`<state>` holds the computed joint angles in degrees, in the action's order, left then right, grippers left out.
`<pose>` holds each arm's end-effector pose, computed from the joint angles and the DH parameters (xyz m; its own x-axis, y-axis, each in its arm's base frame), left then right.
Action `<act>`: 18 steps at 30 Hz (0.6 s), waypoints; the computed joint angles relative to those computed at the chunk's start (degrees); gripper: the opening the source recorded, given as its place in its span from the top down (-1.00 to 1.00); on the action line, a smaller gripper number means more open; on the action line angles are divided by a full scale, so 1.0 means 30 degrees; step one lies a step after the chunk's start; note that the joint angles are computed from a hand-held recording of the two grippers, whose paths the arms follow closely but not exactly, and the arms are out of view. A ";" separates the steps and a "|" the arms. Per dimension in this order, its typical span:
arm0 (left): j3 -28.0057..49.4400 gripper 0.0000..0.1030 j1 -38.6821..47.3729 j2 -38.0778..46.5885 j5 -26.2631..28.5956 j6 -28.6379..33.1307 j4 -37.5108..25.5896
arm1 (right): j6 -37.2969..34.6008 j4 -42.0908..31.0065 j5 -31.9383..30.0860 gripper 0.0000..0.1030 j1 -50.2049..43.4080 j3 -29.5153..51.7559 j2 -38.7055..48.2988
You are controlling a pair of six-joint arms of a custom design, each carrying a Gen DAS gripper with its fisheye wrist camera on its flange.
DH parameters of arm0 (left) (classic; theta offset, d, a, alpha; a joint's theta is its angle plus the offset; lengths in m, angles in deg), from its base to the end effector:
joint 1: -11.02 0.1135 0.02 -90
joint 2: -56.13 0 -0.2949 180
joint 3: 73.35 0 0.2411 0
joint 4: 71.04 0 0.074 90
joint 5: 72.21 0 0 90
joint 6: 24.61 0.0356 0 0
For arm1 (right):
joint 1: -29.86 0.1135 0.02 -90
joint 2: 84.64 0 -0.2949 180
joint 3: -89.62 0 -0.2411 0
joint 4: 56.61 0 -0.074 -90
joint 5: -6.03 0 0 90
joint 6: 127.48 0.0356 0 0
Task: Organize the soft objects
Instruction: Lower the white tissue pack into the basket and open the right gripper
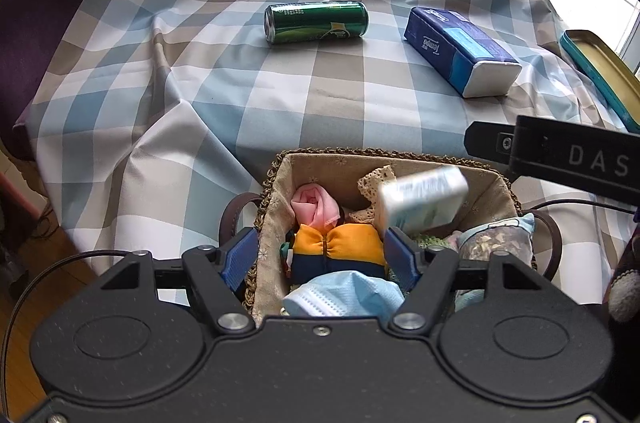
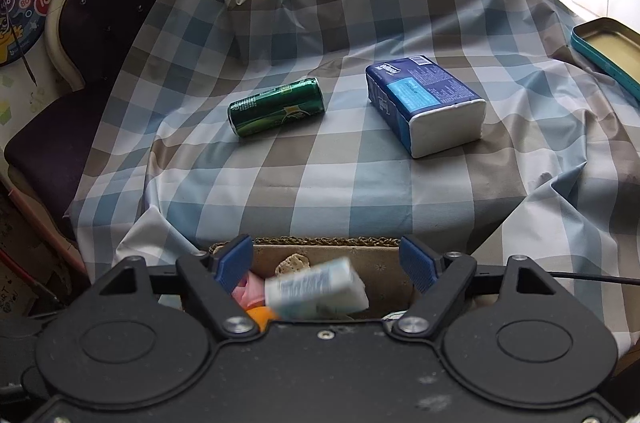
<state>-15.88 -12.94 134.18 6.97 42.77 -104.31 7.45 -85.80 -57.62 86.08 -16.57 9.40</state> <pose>0.2302 -0.0950 0.2293 -0.7956 -0.0598 -0.6028 -0.0090 0.9962 -0.0870 0.1999 0.2704 0.2439 -0.7116 0.0744 -0.6986 -0.1154 0.9685 0.2208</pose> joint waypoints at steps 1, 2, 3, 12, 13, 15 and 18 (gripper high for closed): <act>-0.0008 -0.28 -0.0004 -0.0005 -0.0008 -0.0019 0.0000 | 0.0012 -0.0049 0.0055 -0.56 0.0036 -0.0020 -0.0019; -0.0003 -0.29 -0.0016 -0.0007 -0.0015 -0.0033 -0.0007 | 0.0034 -0.0115 0.0128 -0.55 0.0079 -0.0050 -0.0051; 0.0017 -0.30 -0.0030 0.0024 -0.0021 -0.0045 -0.0001 | 0.0069 -0.0190 0.0217 -0.56 0.0130 -0.0116 -0.0111; 0.0098 -0.36 -0.0367 -0.0059 -0.0391 -0.0012 -0.0104 | 0.0780 -0.1334 0.1412 -0.56 0.0595 -0.0763 -0.0897; 0.0124 -0.36 -0.0434 -0.0051 -0.0458 -0.0027 -0.0141 | 0.0859 -0.1446 0.1549 -0.56 0.0650 -0.0851 -0.1001; 0.0175 -0.36 -0.0544 -0.0028 -0.0564 -0.0049 -0.0210 | 0.1048 -0.1635 0.1796 -0.57 0.0794 -0.1099 -0.1242; 0.0231 -0.37 -0.0684 -0.0035 -0.0723 -0.0088 -0.0310 | 0.1318 -0.2005 0.2119 -0.58 0.1011 -0.1396 -0.1534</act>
